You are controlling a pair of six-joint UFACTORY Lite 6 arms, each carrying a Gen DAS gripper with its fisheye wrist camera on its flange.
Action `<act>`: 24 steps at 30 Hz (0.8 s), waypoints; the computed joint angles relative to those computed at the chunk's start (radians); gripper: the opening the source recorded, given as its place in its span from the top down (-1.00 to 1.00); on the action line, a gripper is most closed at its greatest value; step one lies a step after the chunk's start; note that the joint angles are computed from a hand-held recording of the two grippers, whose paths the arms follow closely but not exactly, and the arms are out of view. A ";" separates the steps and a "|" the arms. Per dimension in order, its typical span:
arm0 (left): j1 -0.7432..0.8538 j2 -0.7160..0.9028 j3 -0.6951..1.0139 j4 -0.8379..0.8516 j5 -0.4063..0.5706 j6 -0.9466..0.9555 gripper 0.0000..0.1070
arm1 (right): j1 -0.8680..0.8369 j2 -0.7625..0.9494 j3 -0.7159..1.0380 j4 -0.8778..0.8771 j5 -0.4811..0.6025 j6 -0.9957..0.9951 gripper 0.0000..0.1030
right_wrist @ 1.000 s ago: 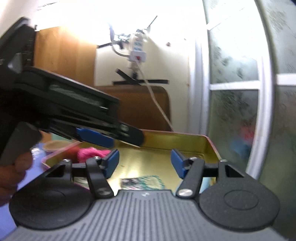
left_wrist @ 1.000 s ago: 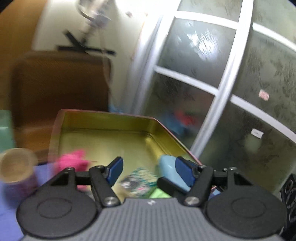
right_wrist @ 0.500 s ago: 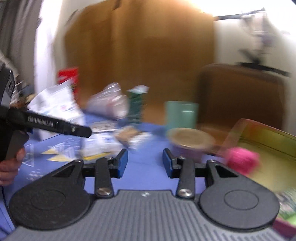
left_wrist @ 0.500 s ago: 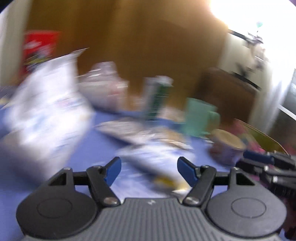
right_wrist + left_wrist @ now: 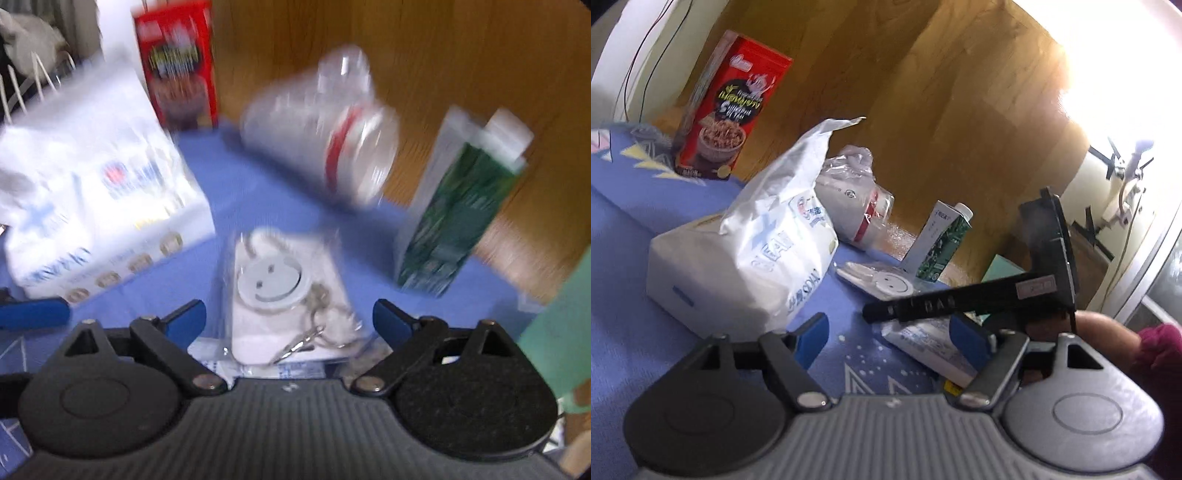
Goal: Organize soft objects
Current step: 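Grasp the smiley keychain packet with the right gripper, then drop the smiley keychain packet into the pink tin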
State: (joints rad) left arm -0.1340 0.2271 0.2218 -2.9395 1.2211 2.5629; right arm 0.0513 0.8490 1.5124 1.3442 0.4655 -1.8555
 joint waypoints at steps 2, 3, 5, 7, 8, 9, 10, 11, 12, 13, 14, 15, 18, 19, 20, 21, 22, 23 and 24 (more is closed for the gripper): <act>0.027 0.015 0.001 0.030 0.015 -0.027 -0.39 | -0.006 -0.029 -0.040 0.065 0.012 -0.046 -0.40; 0.051 0.026 0.004 0.057 0.027 -0.040 -0.39 | -0.007 -0.055 -0.085 0.145 0.009 -0.132 -0.39; 0.070 0.026 -0.004 0.077 0.040 -0.058 -0.39 | -0.013 -0.147 -0.220 0.314 0.015 -0.341 -0.39; 0.094 0.033 -0.007 0.108 0.061 -0.072 -0.39 | -0.039 -0.246 -0.368 0.485 0.057 -0.551 -0.39; 0.103 0.036 -0.007 0.121 0.067 -0.077 -0.39 | -0.064 -0.303 -0.454 0.559 0.094 -0.649 -0.39; 0.105 0.036 -0.013 0.128 0.075 -0.082 -0.39 | -0.098 -0.358 -0.533 0.596 0.132 -0.710 -0.39; 0.113 0.038 -0.012 0.144 0.079 -0.086 -0.39 | -0.136 -0.406 -0.605 0.615 0.169 -0.753 -0.39; 0.121 0.039 -0.012 0.163 0.083 -0.087 -0.39 | -0.184 -0.444 -0.661 0.605 0.206 -0.774 -0.39; 0.124 0.039 -0.012 0.183 0.083 -0.084 -0.39 | -0.243 -0.494 -0.741 0.603 0.250 -0.814 -0.40; 0.121 0.037 -0.012 0.198 0.081 -0.078 -0.39 | -0.302 -0.533 -0.809 0.599 0.287 -0.857 -0.40; 0.117 0.036 -0.008 0.219 0.077 -0.072 -0.39 | -0.359 -0.559 -0.868 0.599 0.320 -0.905 -0.40; 0.112 0.037 0.001 0.256 0.064 -0.070 -0.39 | -0.430 -0.585 -0.926 0.576 0.353 -0.939 -0.40; 0.058 0.041 0.044 0.347 -0.004 -0.107 -0.35 | -0.632 -0.600 -1.043 0.500 0.421 -1.022 -0.40; 0.021 0.033 0.053 0.353 -0.029 -0.122 -0.34 | -0.690 -0.592 -1.070 0.490 0.437 -1.064 -0.40; -0.025 0.023 0.059 0.348 -0.049 -0.132 -0.34 | -0.735 -0.582 -1.090 0.491 0.449 -1.104 -0.40; -0.087 0.010 0.068 0.331 -0.076 -0.143 -0.34 | -0.788 -0.570 -1.112 0.487 0.464 -1.150 -0.40; -0.147 0.003 0.083 0.314 -0.106 -0.163 -0.34 | -0.811 -0.551 -1.129 0.511 0.475 -1.195 -0.40; -0.199 0.008 0.106 0.309 -0.135 -0.189 -0.34 | -0.840 -0.528 -1.131 0.512 0.485 -1.219 -0.40; -0.256 0.027 0.147 0.312 -0.179 -0.226 -0.34 | -0.855 -0.503 -1.132 0.519 0.490 -1.229 -0.40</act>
